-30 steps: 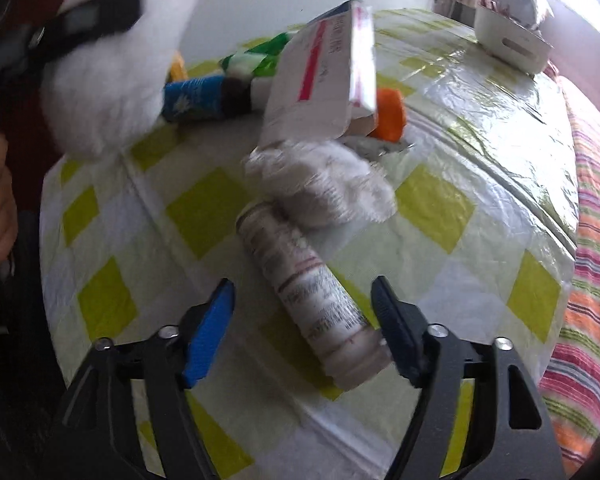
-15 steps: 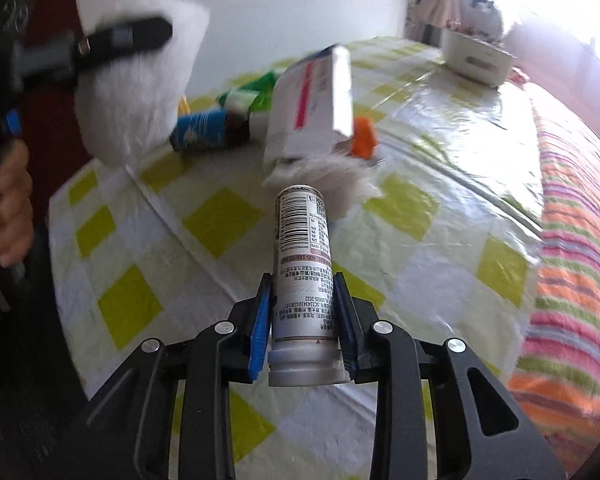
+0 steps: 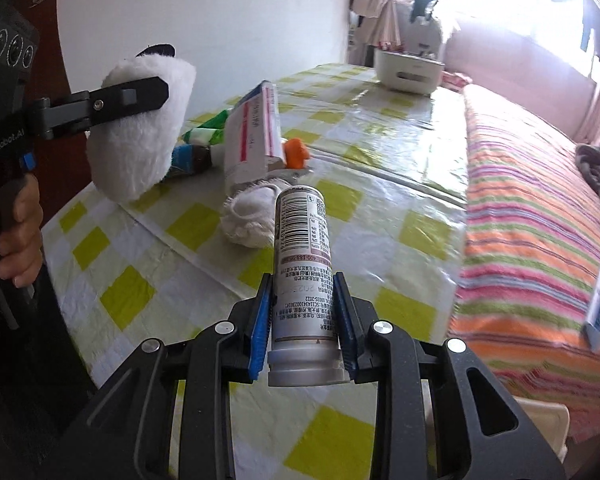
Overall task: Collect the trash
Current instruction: 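Carry the spray can with the right tool over the white basket and release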
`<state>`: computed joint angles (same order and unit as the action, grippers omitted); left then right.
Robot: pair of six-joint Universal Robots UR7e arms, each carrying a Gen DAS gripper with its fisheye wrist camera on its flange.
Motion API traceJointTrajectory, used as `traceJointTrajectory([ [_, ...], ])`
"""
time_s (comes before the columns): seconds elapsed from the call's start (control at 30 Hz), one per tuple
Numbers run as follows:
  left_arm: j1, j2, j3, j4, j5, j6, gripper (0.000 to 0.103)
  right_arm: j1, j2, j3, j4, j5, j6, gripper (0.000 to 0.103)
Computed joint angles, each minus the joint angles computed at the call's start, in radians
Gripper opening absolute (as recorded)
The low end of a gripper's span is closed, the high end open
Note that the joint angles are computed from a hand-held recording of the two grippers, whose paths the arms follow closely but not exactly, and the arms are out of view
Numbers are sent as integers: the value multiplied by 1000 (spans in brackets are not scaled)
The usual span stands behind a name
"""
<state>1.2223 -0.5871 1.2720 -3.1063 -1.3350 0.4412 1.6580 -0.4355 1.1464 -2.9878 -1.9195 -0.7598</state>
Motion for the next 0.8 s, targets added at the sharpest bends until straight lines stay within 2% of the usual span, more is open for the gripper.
traceJointTrajectory([
  [0.3,-25,7,30,29,-23,16,38,-24,-69,148,-205,-17,45,29],
  [0.8,-69,12,98,85,-85,46,38,-88,-166,352,-574,-35,231,29],
])
